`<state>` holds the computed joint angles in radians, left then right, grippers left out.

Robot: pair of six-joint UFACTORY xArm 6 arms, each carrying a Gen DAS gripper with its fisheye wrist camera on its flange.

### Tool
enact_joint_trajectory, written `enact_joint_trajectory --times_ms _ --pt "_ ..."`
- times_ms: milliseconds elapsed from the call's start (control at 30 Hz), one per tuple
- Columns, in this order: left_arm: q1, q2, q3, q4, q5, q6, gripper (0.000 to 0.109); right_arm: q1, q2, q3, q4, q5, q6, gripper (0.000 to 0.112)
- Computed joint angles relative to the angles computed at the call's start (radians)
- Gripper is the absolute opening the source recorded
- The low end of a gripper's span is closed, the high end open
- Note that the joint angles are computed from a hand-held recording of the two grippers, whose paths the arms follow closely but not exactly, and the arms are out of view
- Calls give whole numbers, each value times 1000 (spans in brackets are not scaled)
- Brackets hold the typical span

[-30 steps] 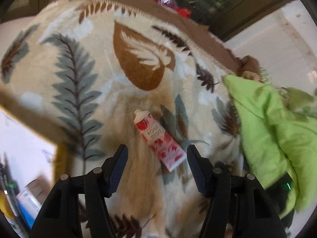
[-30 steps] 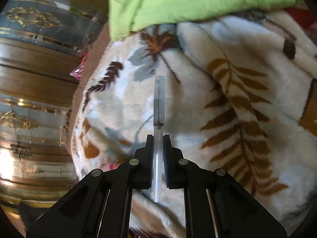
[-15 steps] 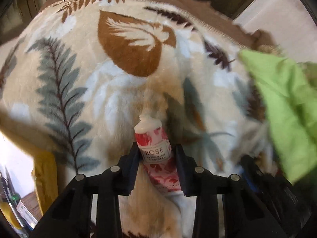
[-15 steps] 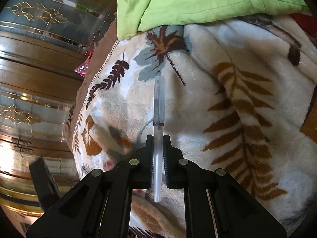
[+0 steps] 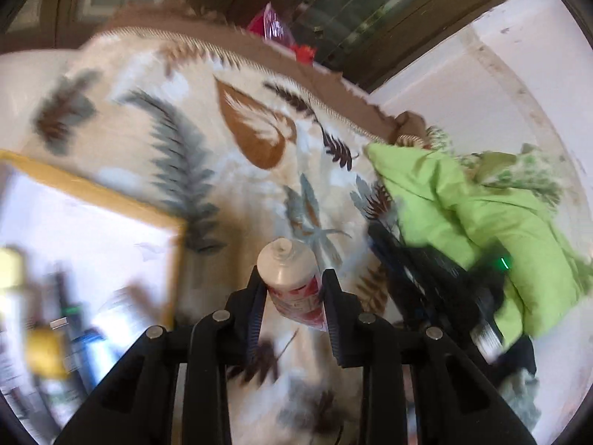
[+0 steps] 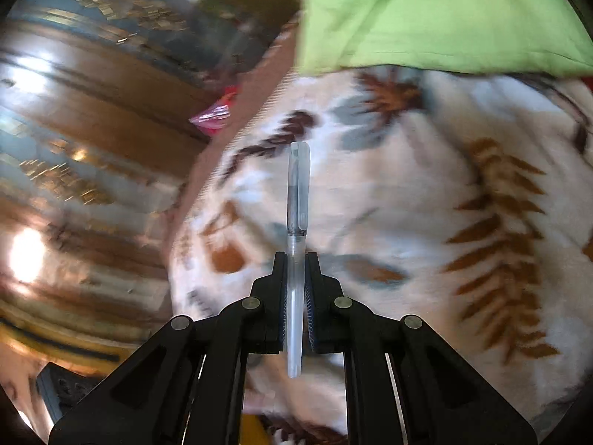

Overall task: Organize rigid objects
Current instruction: 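Place the clear pen and rose tube in the tray, open both tools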

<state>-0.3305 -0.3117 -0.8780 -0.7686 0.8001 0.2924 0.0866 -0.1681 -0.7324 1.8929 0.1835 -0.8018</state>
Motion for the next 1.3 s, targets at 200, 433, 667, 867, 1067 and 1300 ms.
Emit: enact_joint_trajectory --times_ms 200,433,667,867,1067,1300 --pt "271 -295 141 111 246 35 30 43 -10 -54 -74 355 -187 8" --pt "469 -414 268 240 403 82 30 282 -11 -85 -381 345 -33 8" --pt "421 -301 309 312 329 73 30 417 82 -83 -785 274 290 8" --pt "358 -265 374 300 149 21 31 458 135 -96 -966 217 446 8" --pt "332 -338 485 246 1 53 42 510 157 -76 -1125 133 617 12" --pt "279 -543 657 367 -156 -7 70 546 62 31 -1126 64 728 14"
